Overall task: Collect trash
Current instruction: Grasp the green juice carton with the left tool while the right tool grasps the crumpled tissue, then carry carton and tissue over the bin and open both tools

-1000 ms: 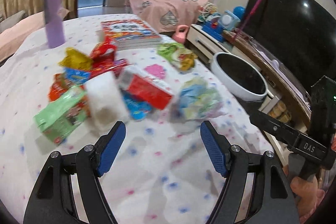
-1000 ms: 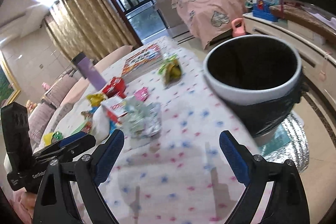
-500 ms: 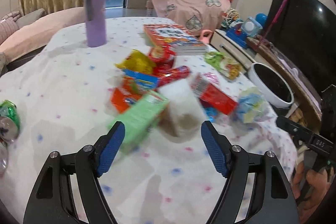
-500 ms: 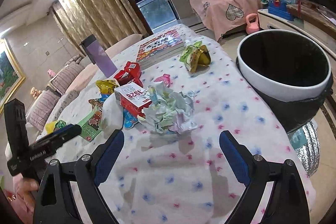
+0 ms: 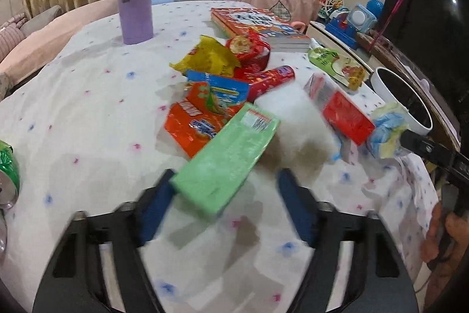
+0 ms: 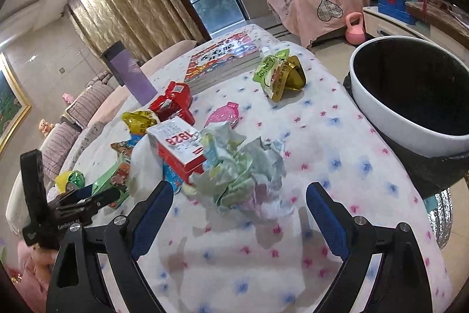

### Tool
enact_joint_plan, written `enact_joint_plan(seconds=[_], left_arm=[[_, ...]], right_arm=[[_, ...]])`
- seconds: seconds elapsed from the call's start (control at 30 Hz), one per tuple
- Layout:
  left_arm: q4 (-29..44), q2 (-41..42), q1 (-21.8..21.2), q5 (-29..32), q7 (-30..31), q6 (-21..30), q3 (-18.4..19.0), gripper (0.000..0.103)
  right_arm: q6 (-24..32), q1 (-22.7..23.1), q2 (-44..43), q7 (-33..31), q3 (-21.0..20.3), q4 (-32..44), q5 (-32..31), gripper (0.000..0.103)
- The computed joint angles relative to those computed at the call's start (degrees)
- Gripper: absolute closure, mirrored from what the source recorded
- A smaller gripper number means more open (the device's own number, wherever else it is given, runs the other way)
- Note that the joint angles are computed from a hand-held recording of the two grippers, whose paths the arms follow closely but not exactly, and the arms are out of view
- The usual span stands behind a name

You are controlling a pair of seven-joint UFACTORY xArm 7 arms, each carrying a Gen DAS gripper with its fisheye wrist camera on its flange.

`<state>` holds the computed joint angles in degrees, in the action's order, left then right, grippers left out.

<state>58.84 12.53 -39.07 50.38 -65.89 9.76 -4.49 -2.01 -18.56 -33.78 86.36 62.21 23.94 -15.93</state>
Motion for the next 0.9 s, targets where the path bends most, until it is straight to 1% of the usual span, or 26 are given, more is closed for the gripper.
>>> enact_joint_plan(seconds=[0.03, 0.07, 0.1, 0.13, 0.17, 0.2, 0.23, 0.27, 0.37, 0.43, 0.47, 0.5, 0.57, 0.67, 0.9], left_arm=[[-0.08, -0.15, -0.49, 0.39, -0.58, 0.51, 0.02, 0.058], [-0.34, -0.4, -0.75, 0.7, -1.37, 0.63, -0.03, 0.066], [-0.89, -0.89, -1.54, 2.66, -4.17, 0.44, 0.59, 0.067], [-1.46, -1.35, -1.92, 4.37, -6.78, 0.12, 0.84, 0.068], [-1.93, -1.63, -1.77, 5.07, -8.17, -0.27, 0.51, 0.068], [-2.24, -1.9, -1.56, 5.49, -9.1, -0.48, 0.11, 0.068], [-2.88, -2.53, -1.79, 6.82, -11.29, -1.02, -0.03, 0.068], [-3.02, -2.8, -1.6, 7.39, -12.29, -1.22, -0.48, 0.068], [-2.76, -3.89, -1.77, 11.35, -17.32, -2.41, -1.35, 0.069], [-1.52, -4.44, -2.11, 15.13, -20.8, -2.45, -2.17, 0.068], [-0.87, -4.36, -1.9, 15.96, -21.46, -2.41, -2.8, 0.069], [0.09, -4.15, -1.81, 16.33, -21.44, -2.58, -3.55, 0.069], [1.85, -3.31, -1.82, 15.98, -20.55, -2.53, -4.54, 0.069], [4.8, -0.96, -2.29, 12.21, -16.35, -4.13, -5.45, 0.069], [11.51, 4.69, -6.65, 4.02, -6.7, -4.22, -5.44, 0.069]], right_arm=[[-0.48, -1.07, 0.17, 0.01, 0.67, 0.12, -0.22, 0.011], [-0.64, -1.52, 0.11, -0.04, 1.03, 0.15, -0.27, 0.02], [-0.73, -2.03, 0.51, -0.37, 1.35, 0.32, -0.45, 0.028], [-0.82, -2.16, 1.14, -0.73, 1.36, 0.45, -0.53, 0.049], [-0.78, -1.95, 1.35, -0.96, 1.26, 0.38, -0.49, 0.06], [-0.55, -1.41, 0.54, -0.99, 1.1, 0.11, -0.37, 0.062], [0.26, -0.3, -0.45, -1.1, 0.58, -0.15, -0.26, 0.069], [0.71, 0.87, -1.12, -1.23, -0.25, -0.47, -0.26, 0.074], [1.18, 5.4, -3.56, -1.0, -3.53, -2.46, 0.19, 0.078], [2.1, 7.78, -5.13, -0.65, -5.13, -3.39, 0.29, 0.079], [2.87, 9.94, -6.49, -0.41, -6.63, -4.3, 0.51, 0.079], [3.4, 10.72, -7.13, -0.16, -7.25, -4.51, 0.41, 0.079], [5.05, 14.23, -9.94, 0.58, -9.66, -6.09, 0.57, 0.079], [7.89, 18.3, -13.61, 1.72, -12.67, -7.88, 0.28, 0.079], [14.49, 25.27, -20.42, 3.92, -18.43, -11.48, -1.49, 0.079]])
